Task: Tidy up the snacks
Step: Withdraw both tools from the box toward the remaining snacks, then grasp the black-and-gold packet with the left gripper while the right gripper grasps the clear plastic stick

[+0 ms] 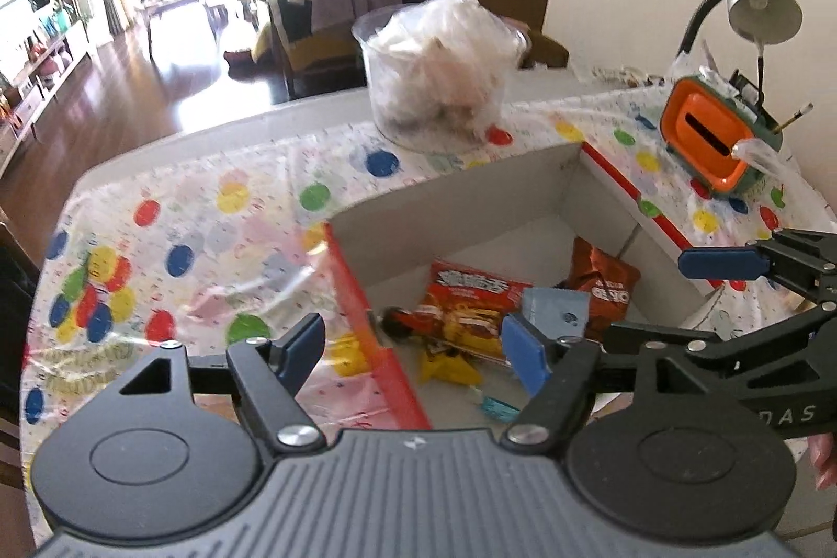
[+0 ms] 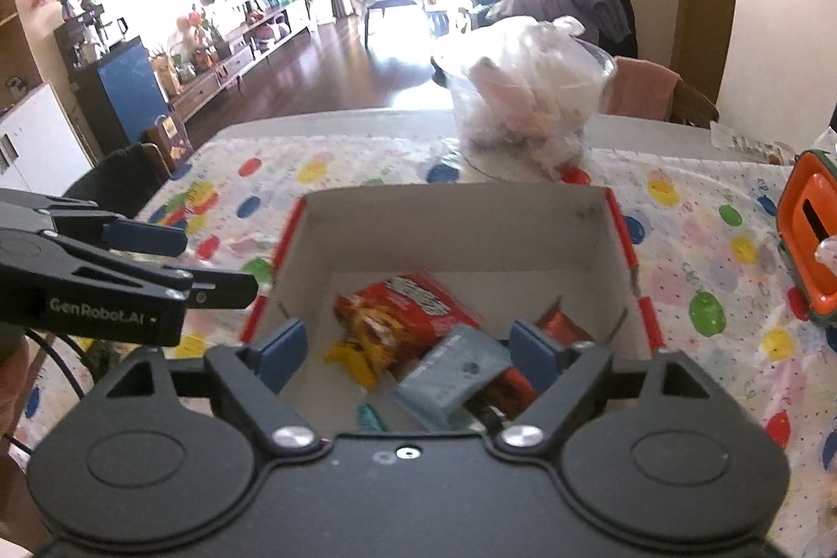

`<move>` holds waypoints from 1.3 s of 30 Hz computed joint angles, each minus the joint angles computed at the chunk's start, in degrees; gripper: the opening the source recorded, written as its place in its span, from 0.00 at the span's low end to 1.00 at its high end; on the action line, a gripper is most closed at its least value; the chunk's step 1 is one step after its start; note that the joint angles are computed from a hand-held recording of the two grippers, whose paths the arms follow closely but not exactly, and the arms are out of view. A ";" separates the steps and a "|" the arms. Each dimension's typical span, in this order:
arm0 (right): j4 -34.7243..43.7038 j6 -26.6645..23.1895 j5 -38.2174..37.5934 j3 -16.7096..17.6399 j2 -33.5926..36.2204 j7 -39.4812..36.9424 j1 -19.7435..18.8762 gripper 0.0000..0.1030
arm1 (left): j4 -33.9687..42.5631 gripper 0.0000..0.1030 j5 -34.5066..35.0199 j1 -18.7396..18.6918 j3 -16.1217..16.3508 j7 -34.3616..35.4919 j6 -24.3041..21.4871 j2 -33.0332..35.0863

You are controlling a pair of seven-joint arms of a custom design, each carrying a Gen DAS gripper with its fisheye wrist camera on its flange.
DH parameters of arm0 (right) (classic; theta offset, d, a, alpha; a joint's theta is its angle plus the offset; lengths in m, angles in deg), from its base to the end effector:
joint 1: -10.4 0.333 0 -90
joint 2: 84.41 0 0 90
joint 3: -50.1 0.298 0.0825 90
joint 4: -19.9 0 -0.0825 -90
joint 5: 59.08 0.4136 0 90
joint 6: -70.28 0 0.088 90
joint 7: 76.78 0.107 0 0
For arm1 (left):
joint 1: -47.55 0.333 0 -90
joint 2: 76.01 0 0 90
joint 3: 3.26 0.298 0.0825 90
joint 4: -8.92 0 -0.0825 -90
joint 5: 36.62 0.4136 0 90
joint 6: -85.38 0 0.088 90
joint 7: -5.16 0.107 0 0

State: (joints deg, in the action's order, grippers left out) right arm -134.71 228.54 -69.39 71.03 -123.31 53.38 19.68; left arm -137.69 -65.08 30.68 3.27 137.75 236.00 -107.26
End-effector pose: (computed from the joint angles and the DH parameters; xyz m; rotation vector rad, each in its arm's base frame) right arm 0.3673 0.2222 0.4723 -1.7258 1.7641 -0.6162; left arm 0.4530 -0.0693 0.4865 -1.3009 2.3529 -0.9226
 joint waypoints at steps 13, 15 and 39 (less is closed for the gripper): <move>5.49 4.24 -3.12 7.43 6.29 8.35 -0.73 0.96 | -4.54 0.82 -3.72 0.65 10.36 10.37 2.57 -7.48; 6.64 4.55 -4.30 8.53 7.72 10.27 -0.97 0.98 | -3.73 0.82 -3.99 1.84 11.71 11.58 0.93 -6.93; 26.68 -3.10 -27.22 10.37 34.04 31.47 5.15 1.00 | 7.73 0.82 -10.19 22.13 11.27 31.42 -10.31 12.22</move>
